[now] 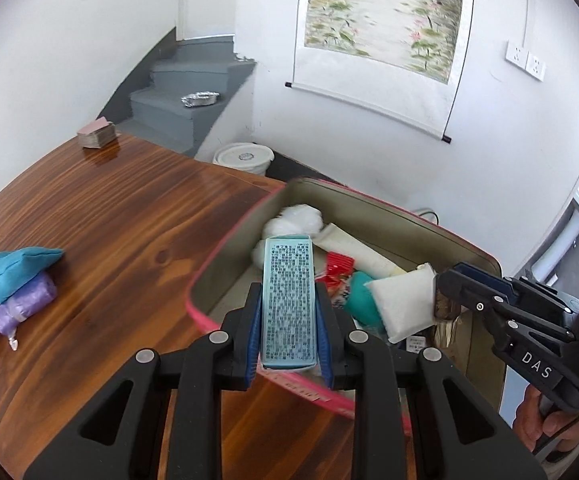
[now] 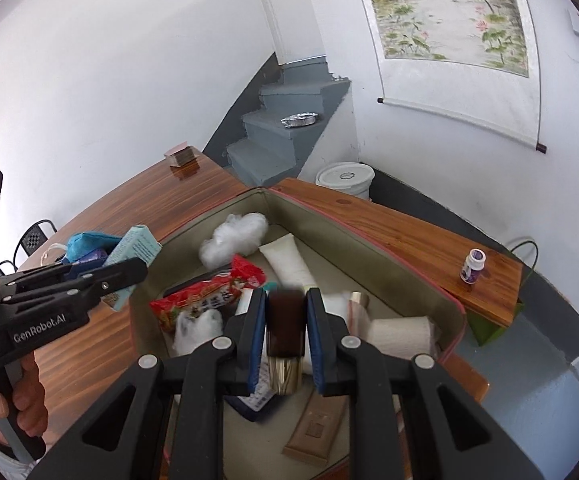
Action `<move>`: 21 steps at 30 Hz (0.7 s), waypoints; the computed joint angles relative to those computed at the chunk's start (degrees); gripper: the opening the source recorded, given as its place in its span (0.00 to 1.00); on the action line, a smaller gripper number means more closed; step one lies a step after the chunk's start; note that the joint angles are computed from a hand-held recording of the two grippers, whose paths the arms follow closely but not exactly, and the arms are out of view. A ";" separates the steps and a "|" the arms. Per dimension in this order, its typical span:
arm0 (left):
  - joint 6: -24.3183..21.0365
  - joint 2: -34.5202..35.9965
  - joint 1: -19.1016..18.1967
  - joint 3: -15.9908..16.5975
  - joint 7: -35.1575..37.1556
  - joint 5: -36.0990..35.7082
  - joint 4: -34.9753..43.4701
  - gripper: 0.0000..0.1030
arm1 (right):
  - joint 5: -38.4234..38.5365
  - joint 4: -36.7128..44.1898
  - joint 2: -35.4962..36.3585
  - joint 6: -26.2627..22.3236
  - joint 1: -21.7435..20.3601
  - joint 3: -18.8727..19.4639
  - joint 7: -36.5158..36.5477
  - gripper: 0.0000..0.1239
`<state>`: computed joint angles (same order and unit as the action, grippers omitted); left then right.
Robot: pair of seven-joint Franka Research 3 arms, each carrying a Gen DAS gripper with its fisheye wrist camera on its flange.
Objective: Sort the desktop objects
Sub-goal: 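Open both tools over the tin to drop the box and bottle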
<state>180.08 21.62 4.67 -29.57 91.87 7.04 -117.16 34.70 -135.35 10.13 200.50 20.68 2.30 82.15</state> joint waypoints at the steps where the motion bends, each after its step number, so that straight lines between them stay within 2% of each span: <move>1: -0.68 0.40 0.07 -0.36 0.10 -0.07 0.55 0.28 | 0.02 -0.05 0.07 0.08 -0.05 -0.02 0.10 0.18; 2: -1.16 0.77 1.09 -1.70 0.75 -0.56 0.79 0.31 | 0.26 0.07 0.19 -0.02 0.02 -0.16 0.04 0.18; 4: -1.73 1.55 3.93 -5.19 2.77 -2.01 0.84 0.47 | -0.96 0.08 0.39 -0.29 -0.96 0.46 1.34 0.18; 5: -1.28 1.53 4.10 -5.42 3.07 -2.41 0.58 0.58 | -1.66 0.01 0.42 -0.46 -1.38 0.73 2.02 0.18; 6: -0.37 1.17 3.53 -4.72 2.79 -2.47 0.13 0.61 | -2.18 -0.10 0.41 -0.51 -1.60 0.86 2.52 0.18; 8: 0.92 0.37 2.45 -3.13 1.76 -1.99 -0.60 0.61 | -2.43 -0.40 0.30 -0.31 -1.48 0.74 2.95 0.19; 11: 1.72 -0.32 3.94 -3.53 0.89 -1.50 -1.39 0.61 | -5.07 -0.95 0.17 0.09 -2.94 1.90 5.69 0.23; 13: 2.61 -1.13 4.58 -3.13 -0.20 -1.12 -2.27 0.61 | -7.10 -1.17 0.14 0.56 -3.79 2.67 7.81 0.29; 17: 3.51 -2.60 6.70 -2.56 -2.62 -0.08 -4.00 0.61 | -8.28 -0.84 0.34 2.25 -2.57 2.76 8.84 0.57; 21: 4.26 -4.05 8.87 -1.65 -5.43 0.63 -5.73 0.61 | -8.13 0.31 0.80 3.71 -0.49 3.03 7.28 0.62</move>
